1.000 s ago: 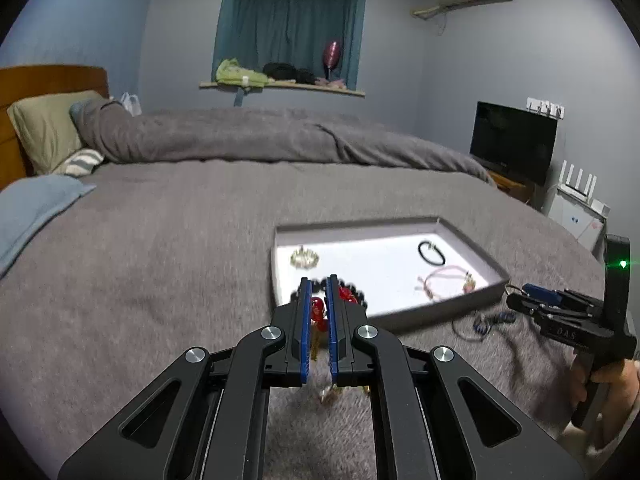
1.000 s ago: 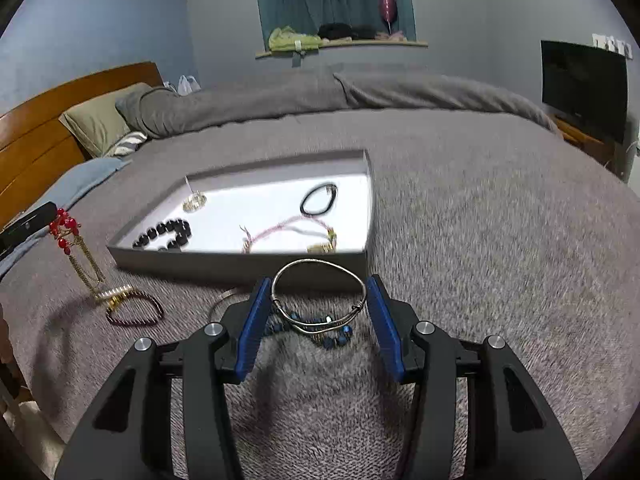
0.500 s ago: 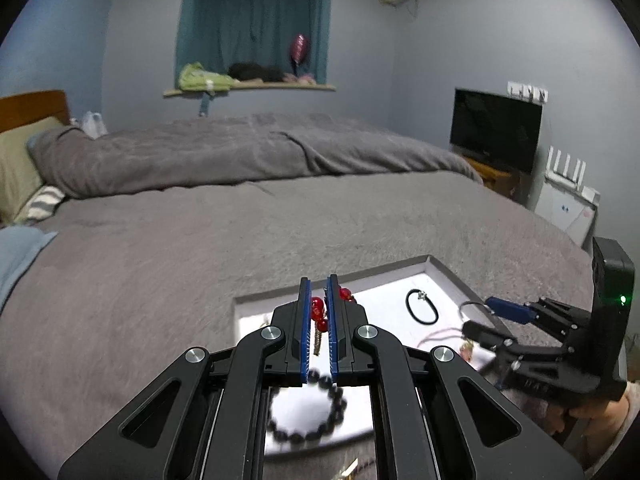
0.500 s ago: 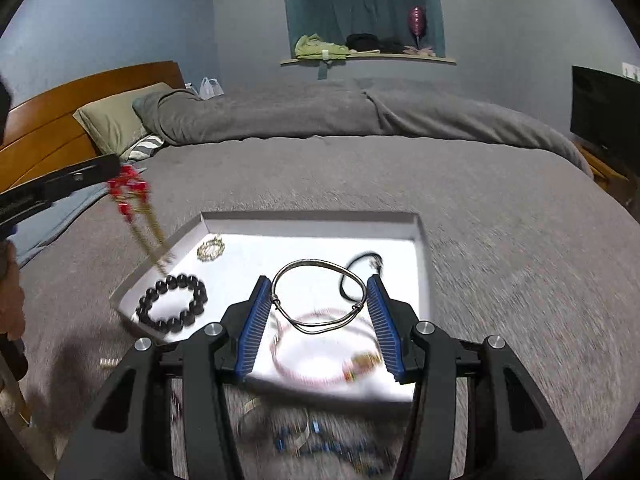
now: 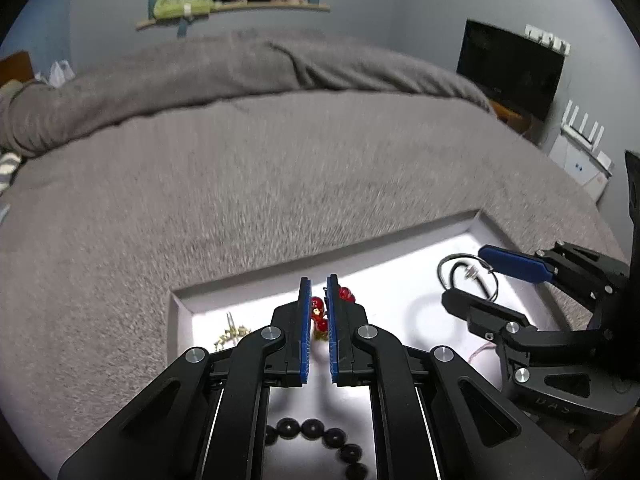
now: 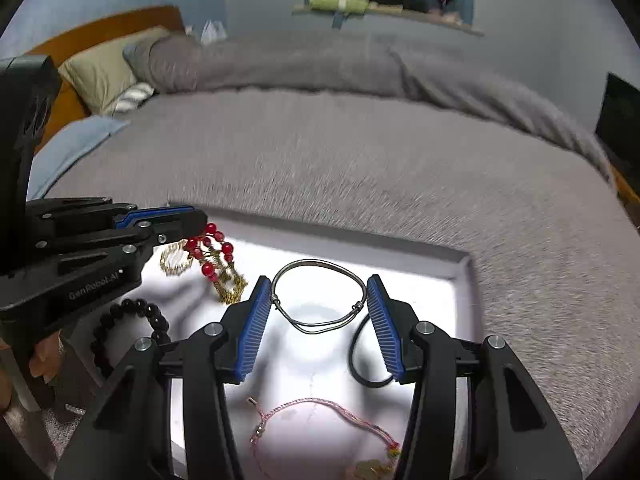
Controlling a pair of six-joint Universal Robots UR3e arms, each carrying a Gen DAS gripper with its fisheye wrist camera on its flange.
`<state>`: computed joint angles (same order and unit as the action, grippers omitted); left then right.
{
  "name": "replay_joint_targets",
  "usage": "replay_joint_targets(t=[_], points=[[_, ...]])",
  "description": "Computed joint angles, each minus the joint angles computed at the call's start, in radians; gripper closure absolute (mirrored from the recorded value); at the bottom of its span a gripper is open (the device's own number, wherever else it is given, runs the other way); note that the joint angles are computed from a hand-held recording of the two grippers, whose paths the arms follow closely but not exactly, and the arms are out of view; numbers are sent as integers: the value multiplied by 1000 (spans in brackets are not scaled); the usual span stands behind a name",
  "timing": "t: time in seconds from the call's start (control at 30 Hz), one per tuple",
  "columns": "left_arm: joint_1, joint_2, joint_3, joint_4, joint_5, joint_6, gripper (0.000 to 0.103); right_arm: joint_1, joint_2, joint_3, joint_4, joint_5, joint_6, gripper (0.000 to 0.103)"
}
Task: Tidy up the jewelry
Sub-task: 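Carry the necklace over the white box with the left tool while the right tool grasps the silver bangle, then open the left tool releasing the necklace while the right tool releases the bangle in the box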
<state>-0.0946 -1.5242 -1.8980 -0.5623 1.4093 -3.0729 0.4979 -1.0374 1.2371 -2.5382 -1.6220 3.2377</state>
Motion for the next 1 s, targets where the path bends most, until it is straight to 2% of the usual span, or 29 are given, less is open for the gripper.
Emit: replay_joint_targets(t=[0.13, 0.33, 0.5, 0.63, 0.77, 0.87, 1.0], points=[[8, -44, 38, -61, 20, 4, 95, -5, 58, -101, 108, 44, 10, 54], [24, -57, 41, -85, 44, 2, 95, 30, 141, -276, 273, 17, -12, 54], [33, -53, 34, -87, 36, 4, 95, 30, 178, -336, 318, 5, 3, 54], [35, -66, 43, -103, 30, 13, 95, 5, 161, -301, 310, 58, 26, 53], [50, -28, 3, -64, 17, 10, 93, -6, 125, -241, 261, 75, 45, 50], [62, 7, -22, -51, 10, 7, 87, -11, 84, -181, 221, 80, 56, 47], [67, 64, -55, -35, 16, 1, 70, -19, -1, -50, 143, 90, 74, 42]])
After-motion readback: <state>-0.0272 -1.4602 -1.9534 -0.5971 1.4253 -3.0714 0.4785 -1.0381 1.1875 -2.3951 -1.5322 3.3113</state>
